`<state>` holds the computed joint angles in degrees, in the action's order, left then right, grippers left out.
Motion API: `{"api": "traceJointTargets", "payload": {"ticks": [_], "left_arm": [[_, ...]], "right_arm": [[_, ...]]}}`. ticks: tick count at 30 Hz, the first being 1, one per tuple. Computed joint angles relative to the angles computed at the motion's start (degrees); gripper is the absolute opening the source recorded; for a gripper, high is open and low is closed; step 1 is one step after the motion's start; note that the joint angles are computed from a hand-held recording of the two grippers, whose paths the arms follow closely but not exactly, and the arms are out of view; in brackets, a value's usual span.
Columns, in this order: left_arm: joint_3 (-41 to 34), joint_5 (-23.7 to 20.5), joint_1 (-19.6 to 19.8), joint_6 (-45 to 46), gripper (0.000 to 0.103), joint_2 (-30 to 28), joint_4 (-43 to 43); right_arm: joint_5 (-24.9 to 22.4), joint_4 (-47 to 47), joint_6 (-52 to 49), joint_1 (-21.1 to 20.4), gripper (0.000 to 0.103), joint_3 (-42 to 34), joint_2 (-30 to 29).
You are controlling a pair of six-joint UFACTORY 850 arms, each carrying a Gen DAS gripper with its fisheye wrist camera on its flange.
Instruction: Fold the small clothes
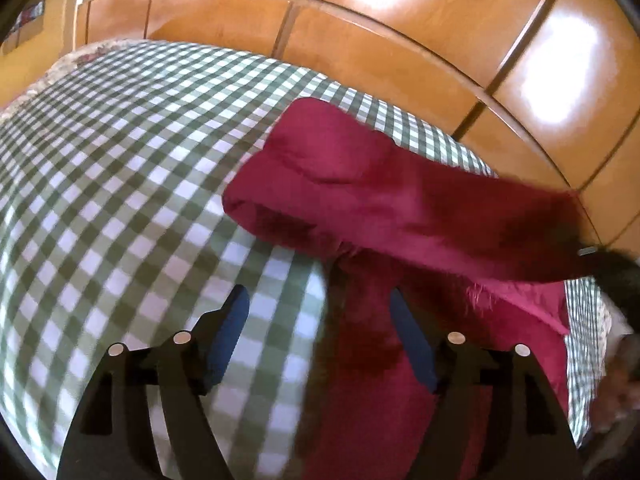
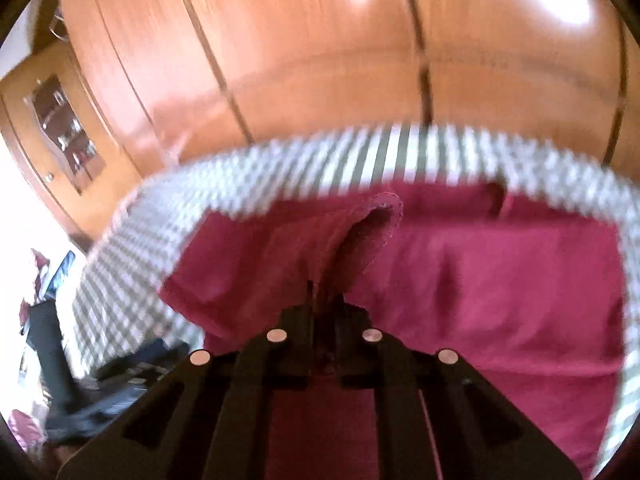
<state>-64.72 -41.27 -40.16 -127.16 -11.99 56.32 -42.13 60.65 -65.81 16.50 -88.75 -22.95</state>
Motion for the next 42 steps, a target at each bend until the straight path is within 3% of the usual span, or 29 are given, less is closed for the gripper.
{"api": "traceJointTargets", "payload": {"ticks": [4,7,9,11,14,19,21,22,23,26,29,32,34,36,40,42], "left_arm": [[-5.23,-3.38,1.66,5.56,0.072,-3.98,-3.21],[-8.29,-6.07,3.47,10.37,0.072,-6.54,-8.16],[-7.19,-4.8,4.78,8.67,0.071,-6.23,-10.23],[-4.72,-1.89,5.21,5.4,0.071,-5.0,-9.32],[-5.7,-4.39,4.43,8.52,0.066,-6.03,-9.65],[-5.16,-4.3,3.54,10.03,0.066,-5.23,-9.96],[-4.12,-5.03,2.04,8.21,0.066,-3.57,-7.62],[-3.79,-5.93,1.23,7.13,0.066,-2.97,-5.97],[-3.3,-7.57,-0.06,5.6,0.066,-2.04,-2.87],[-3.59,-9.98,-2.15,4.01,0.066,-1.18,2.92],[-6.25,-6.34,-2.17,6.76,0.067,-2.68,7.69],[-9.38,-1.95,-0.79,11.46,0.067,-5.7,6.55],[-12.05,-1.0,0.57,17.83,0.067,-9.0,0.66],[-13.35,0.41,2.25,24.22,0.067,-11.51,-6.77],[-12.49,0.46,1.46,23.28,0.067,-11.11,-5.72],[-9.61,2.46,0.82,16.72,0.067,-8.42,-0.29]], "right_arm": [[0.64,5.55,-4.13,-4.1,0.006,-1.77,1.31],[4.26,5.38,-5.29,-6.48,0.006,-1.59,0.9],[7.01,-0.02,0.39,-7.92,0.006,-2.81,-1.73],[6.54,-7.05,9.78,-9.13,0.006,-5.43,-5.88],[7.01,-15.18,19.25,-9.36,0.005,-6.51,-9.83],[6.9,-10.58,18.66,-10.19,0.007,-4.61,-10.94],[7.08,-9.42,18.21,-10.63,0.018,-3.16,-9.47],[7.1,-9.39,18.04,-11.52,0.04,-3.15,-8.93],[7.53,-7.14,16.09,-12.13,0.048,-2.15,-7.74],[6.66,-1.57,10.04,-12.9,0.048,0.78,-4.93],[5.88,0.68,6.59,-11.68,0.048,2.95,-3.12],[7.68,-2.64,6.66,-9.78,0.048,3.61,-3.08],[8.35,-8.72,11.83,-9.03,0.047,2.59,-4.78],[8.09,-8.9,11.41,-9.32,0.047,2.34,-5.98],[7.79,-8.99,9.74,-9.41,0.048,2.19,-5.49],[7.83,-6.06,7.25,-9.81,0.052,2.77,-4.36]]}}
